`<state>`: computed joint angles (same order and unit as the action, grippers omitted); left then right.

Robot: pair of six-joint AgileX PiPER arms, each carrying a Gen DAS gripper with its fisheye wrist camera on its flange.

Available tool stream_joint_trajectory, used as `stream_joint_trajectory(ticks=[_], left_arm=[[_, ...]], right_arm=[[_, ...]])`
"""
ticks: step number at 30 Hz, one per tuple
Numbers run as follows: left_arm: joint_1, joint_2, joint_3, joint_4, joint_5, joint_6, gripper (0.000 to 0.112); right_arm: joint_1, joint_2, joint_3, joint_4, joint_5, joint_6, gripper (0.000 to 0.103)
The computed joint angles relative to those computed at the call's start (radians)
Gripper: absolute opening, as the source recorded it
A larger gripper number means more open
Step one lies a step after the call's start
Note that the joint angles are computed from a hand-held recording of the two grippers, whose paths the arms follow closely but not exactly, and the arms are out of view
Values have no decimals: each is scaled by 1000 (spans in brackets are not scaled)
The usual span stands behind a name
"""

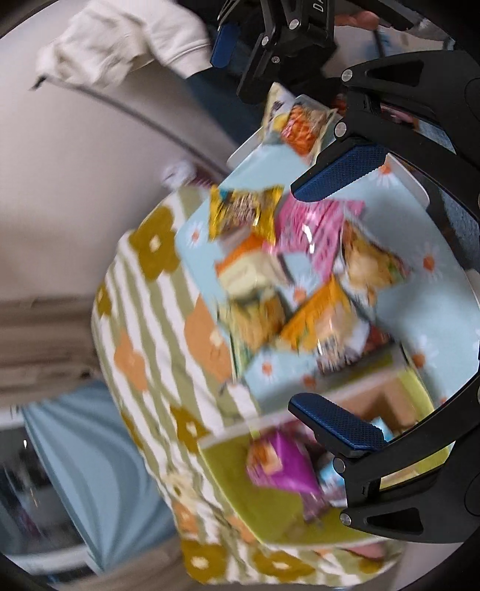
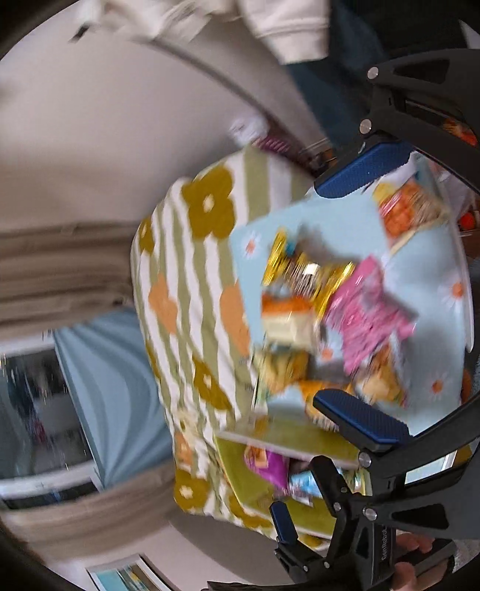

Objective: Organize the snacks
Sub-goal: 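Move both grippers back over the remaining snack pile, then grasp the pink-striped bag with the left gripper while the right reaches the white-yellow bag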

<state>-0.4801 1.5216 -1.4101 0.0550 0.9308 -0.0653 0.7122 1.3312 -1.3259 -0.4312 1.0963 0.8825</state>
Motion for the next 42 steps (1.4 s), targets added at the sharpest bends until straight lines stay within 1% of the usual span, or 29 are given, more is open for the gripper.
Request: stream_joint_trajectory(ticks=[3,8,14,19,23,28,31,33,34,35,38,42], left_arm=[[-62,82,-51,-6,18,20,103],[-103,219,-107,-49,30,87,103],[-130,357,-130,-64,26,125,103],[-130,422,-124,-55,2,125,103],[-135,481,-149,-62,19,163,103],[-135,513,-151,-73,7,185,102],[-134,539,-168,-71,18,184,94],[-124,564,-193,-103,29,207,90],[-120,571,-201,-114,34,217,85],[-117,577,-207,-125,38,224,83],[-118,577,-208,-131,30,231,79],[-125,561,-189,-126,24,228,77]], right_arm=[[-51,-72,100,13,-3,46,103],[-135,-153,253,43,-16,116,103],[-191,-179,405,78,-70,214,103],[-207,-167,494,96,-140,278,103],[-221,-135,533,99,-198,309,103],[-241,-85,546,73,-236,332,103],[-236,-65,547,54,-249,359,103],[-235,-52,544,48,-255,368,103],[-233,-46,544,42,-257,373,103],[-232,-39,543,34,-258,378,103],[-247,-22,544,28,-270,372,103],[-264,-9,544,29,-288,366,103]])
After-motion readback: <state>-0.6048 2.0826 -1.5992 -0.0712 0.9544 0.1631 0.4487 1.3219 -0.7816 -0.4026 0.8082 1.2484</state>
